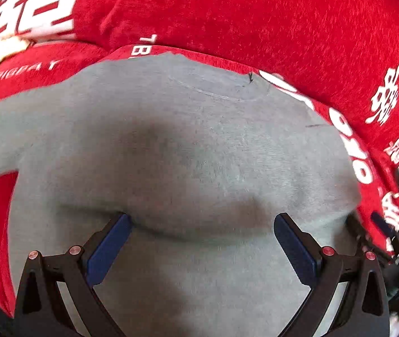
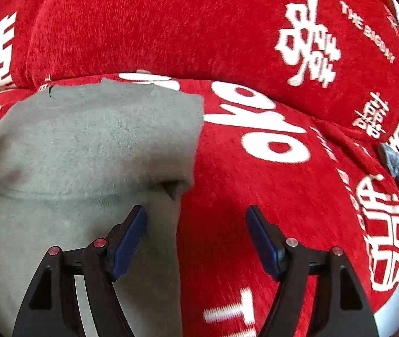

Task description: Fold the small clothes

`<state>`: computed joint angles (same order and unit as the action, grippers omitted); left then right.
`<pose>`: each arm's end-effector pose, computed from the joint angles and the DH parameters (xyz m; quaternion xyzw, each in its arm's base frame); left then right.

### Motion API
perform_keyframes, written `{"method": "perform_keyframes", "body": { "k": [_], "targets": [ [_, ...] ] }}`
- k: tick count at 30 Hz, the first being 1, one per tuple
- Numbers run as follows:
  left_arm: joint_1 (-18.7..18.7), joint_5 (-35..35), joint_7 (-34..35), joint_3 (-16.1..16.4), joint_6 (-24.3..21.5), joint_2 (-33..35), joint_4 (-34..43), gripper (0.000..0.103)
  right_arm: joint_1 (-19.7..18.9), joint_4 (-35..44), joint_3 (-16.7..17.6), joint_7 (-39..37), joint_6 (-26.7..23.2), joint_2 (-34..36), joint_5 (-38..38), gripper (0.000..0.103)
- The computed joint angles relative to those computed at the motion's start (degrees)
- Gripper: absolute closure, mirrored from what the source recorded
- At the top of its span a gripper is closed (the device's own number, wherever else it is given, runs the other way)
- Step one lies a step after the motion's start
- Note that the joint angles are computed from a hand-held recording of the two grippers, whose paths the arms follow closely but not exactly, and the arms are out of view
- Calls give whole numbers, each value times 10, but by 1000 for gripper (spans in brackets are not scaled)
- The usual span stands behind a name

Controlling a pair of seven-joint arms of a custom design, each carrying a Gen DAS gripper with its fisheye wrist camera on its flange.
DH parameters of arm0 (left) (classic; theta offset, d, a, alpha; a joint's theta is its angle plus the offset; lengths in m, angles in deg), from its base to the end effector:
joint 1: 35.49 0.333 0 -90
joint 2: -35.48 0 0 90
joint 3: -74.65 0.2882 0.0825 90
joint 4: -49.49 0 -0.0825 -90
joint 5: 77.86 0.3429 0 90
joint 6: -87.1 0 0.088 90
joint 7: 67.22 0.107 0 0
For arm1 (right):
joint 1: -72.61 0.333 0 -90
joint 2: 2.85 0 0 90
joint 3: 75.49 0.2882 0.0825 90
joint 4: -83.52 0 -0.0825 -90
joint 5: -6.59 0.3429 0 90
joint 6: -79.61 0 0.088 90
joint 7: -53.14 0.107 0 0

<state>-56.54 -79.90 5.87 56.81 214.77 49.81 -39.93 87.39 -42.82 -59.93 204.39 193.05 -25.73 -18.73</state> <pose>0.4992 -0.3771 0.5351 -0.5623 0.7974 -0.2186 0.0127 0.3745 0.2031 0.5429 -0.5304 0.8041 -0.2577 0.0756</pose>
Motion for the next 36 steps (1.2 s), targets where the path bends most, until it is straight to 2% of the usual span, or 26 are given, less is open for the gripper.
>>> {"method": "perform_keyframes", "body": {
  "k": [2, 3, 5, 7, 9, 11, 13, 17, 19, 21, 22, 24, 26, 27, 29, 33, 36],
  "targets": [
    [-15, 69, -32, 17, -6, 12, 12, 0, -9, -21, -9, 22, 16, -14, 3, 26],
    [-16, 93, -45, 24, -2, 11, 7, 0, -18, -23, -11, 33, 5, -14, 4, 25],
    [-6, 100, -50, 28, 2, 12, 4, 0, -18, -68, -33, 44, 48, -55, 41, 20],
    [4, 92, -42, 25, -2, 10, 4, 0, -17, -100, -45, 18, 74, -91, 72, 20],
    [4, 101, -33, 23, -8, 10, 5, 0, -20, -103, -42, -6, 61, -112, 95, 20],
    [0, 109, -43, 24, -35, 10, 19, 0, -39, -101, -18, 1, 37, -146, 87, 20],
    [-2, 110, -71, 25, -38, 7, 26, 0, -52, -99, -9, -4, 56, -166, 78, 20],
    [-11, 91, -75, 11, -45, 23, 56, 0, -55, -42, -9, -92, 124, -85, 73, 20],
    [-30, 118, -64, 9, -59, 33, 69, 0, -39, -17, -23, -147, 159, -24, 96, 20],
    [-44, 151, -65, 15, -74, 46, 80, 0, -23, 6, -47, -193, 172, 32, 143, 20],
    [-43, 150, -66, 18, -75, 54, 85, 0, -21, 26, -55, -210, 161, 68, 159, 20],
    [-34, 141, -77, 23, -58, 58, 85, 0, -28, 36, -49, -183, 180, 95, 117, 11],
    [-38, 150, -78, 30, -93, 95, 144, 0, -28, 66, -64, -179, 169, 126, 125, 4],
    [-41, 150, -82, 34, -123, 118, 187, 0, -28, 79, -71, -177, 160, 136, 128, 4],
    [-47, 156, -96, 43, -148, 126, 213, 0, -21, 124, -75, -166, 106, 156, 129, 5],
    [-29, 138, -97, 31, -88, 70, 131, 0, 3, 111, -61, -122, 129, 123, 98, 6],
    [-39, 147, -87, 25, -106, 71, 122, 0, 25, 117, -46, -109, 112, 137, 112, 6]
  ]
}}
